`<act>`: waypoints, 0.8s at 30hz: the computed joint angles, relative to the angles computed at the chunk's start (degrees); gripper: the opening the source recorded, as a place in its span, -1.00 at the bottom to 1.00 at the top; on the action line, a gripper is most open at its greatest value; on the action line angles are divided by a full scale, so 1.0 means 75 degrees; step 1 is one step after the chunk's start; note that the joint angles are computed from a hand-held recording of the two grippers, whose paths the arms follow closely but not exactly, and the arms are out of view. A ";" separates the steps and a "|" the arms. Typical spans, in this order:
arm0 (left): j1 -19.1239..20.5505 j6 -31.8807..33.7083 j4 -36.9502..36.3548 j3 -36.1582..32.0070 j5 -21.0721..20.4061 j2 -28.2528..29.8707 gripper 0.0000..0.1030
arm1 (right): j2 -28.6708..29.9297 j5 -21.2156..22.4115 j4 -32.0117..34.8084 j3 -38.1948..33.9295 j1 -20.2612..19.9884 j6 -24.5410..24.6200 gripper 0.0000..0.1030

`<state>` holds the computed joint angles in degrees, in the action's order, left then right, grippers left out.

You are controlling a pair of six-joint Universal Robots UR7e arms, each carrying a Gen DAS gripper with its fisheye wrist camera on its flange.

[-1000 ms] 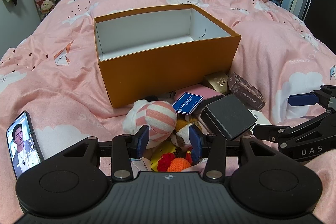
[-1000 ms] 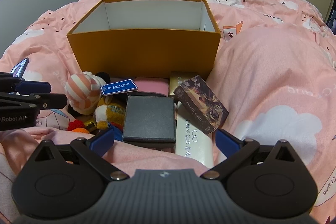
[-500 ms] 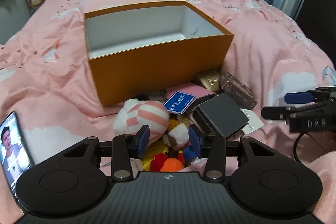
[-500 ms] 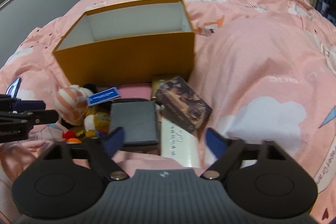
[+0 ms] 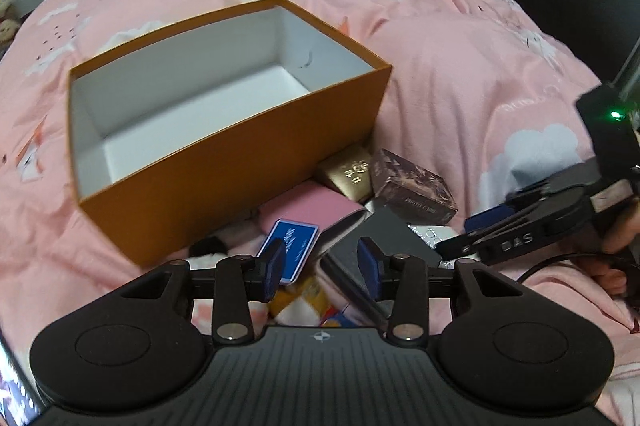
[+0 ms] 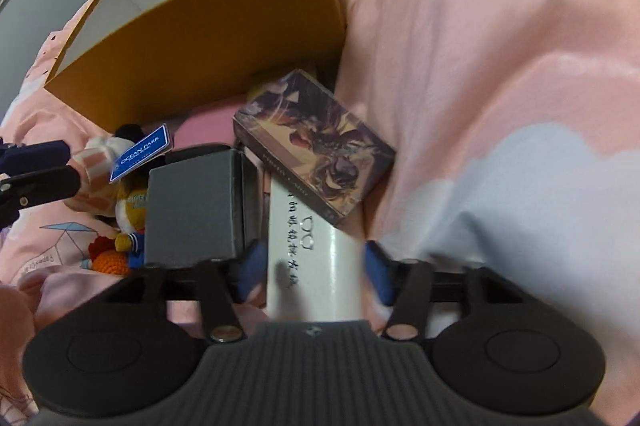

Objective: Organize objects
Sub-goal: 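Grasp the white glasses case with the right tool and lift it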

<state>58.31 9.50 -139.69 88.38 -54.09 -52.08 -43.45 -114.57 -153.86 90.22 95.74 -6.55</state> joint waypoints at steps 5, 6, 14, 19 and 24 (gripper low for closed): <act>-0.0007 0.0045 0.0229 -0.0276 0.0026 0.0280 -0.04 | 0.0268 0.0232 0.0579 -0.0421 -0.0208 -0.0002 0.31; 0.0001 -0.0001 0.0301 -0.0327 0.0045 0.0323 -0.04 | 0.0313 0.0377 0.0733 -0.0531 -0.0273 0.0032 0.36; -0.0044 -0.0155 0.0451 -0.0405 0.0338 0.0421 -0.04 | 0.0401 0.0777 0.0773 -0.0659 -0.0438 0.0130 0.29; -0.0092 0.0002 0.0211 -0.0293 0.0399 0.0365 -0.04 | 0.0214 0.0289 0.0131 -0.0264 -0.0093 -0.0228 0.28; -0.0048 -0.0030 0.0286 -0.0394 0.0162 0.0354 -0.04 | -0.0277 0.0295 -0.0453 0.0271 0.0097 -0.0395 0.27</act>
<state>57.95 9.28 -137.55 85.43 -52.88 -49.43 -45.52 -112.36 -157.25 92.25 96.47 -9.51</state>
